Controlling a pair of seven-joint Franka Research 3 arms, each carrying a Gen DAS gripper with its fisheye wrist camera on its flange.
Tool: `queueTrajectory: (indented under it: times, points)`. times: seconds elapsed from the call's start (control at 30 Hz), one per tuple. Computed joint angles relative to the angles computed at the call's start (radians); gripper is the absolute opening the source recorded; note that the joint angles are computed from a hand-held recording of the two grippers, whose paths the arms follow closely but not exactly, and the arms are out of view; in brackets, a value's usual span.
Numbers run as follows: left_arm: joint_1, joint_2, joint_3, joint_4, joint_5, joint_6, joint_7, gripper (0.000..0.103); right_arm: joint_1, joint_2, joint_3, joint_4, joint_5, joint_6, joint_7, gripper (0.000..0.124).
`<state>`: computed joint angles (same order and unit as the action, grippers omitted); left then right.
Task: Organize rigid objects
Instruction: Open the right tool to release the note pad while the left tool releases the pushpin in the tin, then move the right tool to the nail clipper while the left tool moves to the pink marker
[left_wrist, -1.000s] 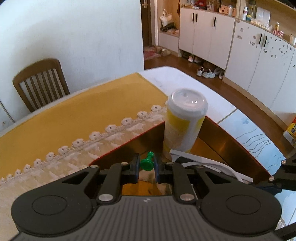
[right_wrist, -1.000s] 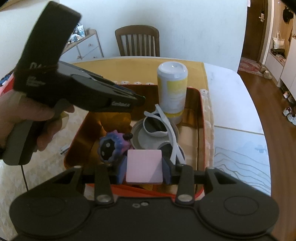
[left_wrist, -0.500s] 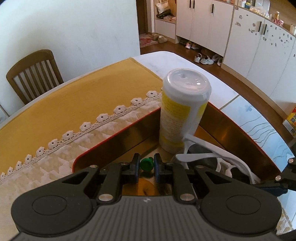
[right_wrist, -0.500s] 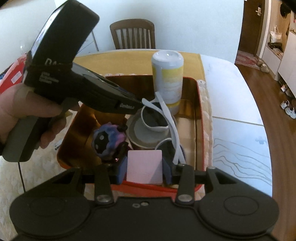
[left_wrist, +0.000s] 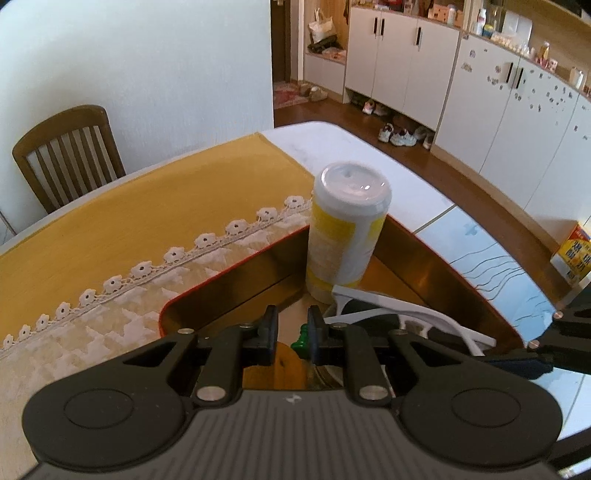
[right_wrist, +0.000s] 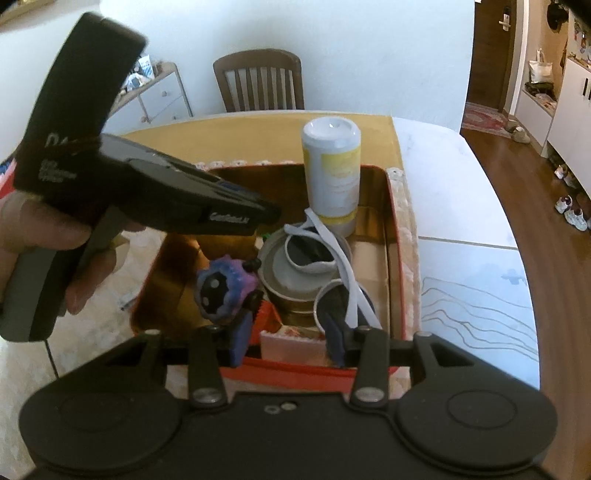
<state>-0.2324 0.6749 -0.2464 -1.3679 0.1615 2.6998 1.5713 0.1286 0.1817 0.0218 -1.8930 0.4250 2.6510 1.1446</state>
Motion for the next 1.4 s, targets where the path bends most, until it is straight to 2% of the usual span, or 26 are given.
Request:
queueTrajectory:
  times: [0.17,0.4,0.73,0.8,0.87,0.93,1.03,1.1,1.17,1.23,1.4]
  points:
    - [0.042,-0.071,-0.034,-0.106,-0.034,0.07,0.017,0.016,0.011,-0.033,-0.003,-0.032,-0.017,0.034,0.025,0.045]
    - [0.117,-0.173,-0.094,-0.265,-0.103,0.179,0.058,0.016,0.025,-0.071,-0.004,-0.066,-0.05,0.066,0.075,0.058]
    - [0.31,-0.31,-0.271,-0.465,-0.35,0.233,0.289,0.018,0.054,-0.124,0.009,-0.114,-0.065,0.121,0.117,0.068]
    - [0.356,-0.337,-0.313,-0.502,-0.434,0.237,0.369,0.028,0.063,-0.136,0.012,-0.128,-0.078,0.14,0.133,0.072]
    - [0.388,-0.364,-0.342,-0.539,-0.513,0.256,0.441,0.046,0.07,-0.145,0.016,-0.139,-0.079,0.154,0.139,0.073]
    - [0.42,-0.39,-0.371,-0.573,-0.598,0.275,0.517,0.055,0.079,-0.153,0.019,-0.147,-0.094,0.161,0.158,0.073]
    - [0.46,-0.431,-0.403,-0.617,-0.72,0.288,0.634,0.056,0.091,-0.159,0.024,-0.153,-0.119,0.17,0.189,0.081]
    - [0.478,-0.46,-0.415,-0.643,-0.798,0.298,0.702,0.062,0.1,-0.164,0.028,-0.163,-0.126,0.188,0.203,0.084]
    - [0.5,-0.482,-0.434,-0.666,-0.895,0.317,0.789,0.077,0.108,-0.166,0.033,-0.166,-0.135,0.201,0.218,0.087]
    - [0.524,-0.507,-0.454,-0.687,-1.0,0.336,0.893,0.081,0.118,-0.166,0.038,-0.169,-0.149,0.213,0.236,0.09]
    - [0.523,-0.559,-0.422,-0.726,-1.142,0.327,1.023,0.082,0.141,-0.165,0.05,-0.182,-0.149,0.244,0.257,0.098]
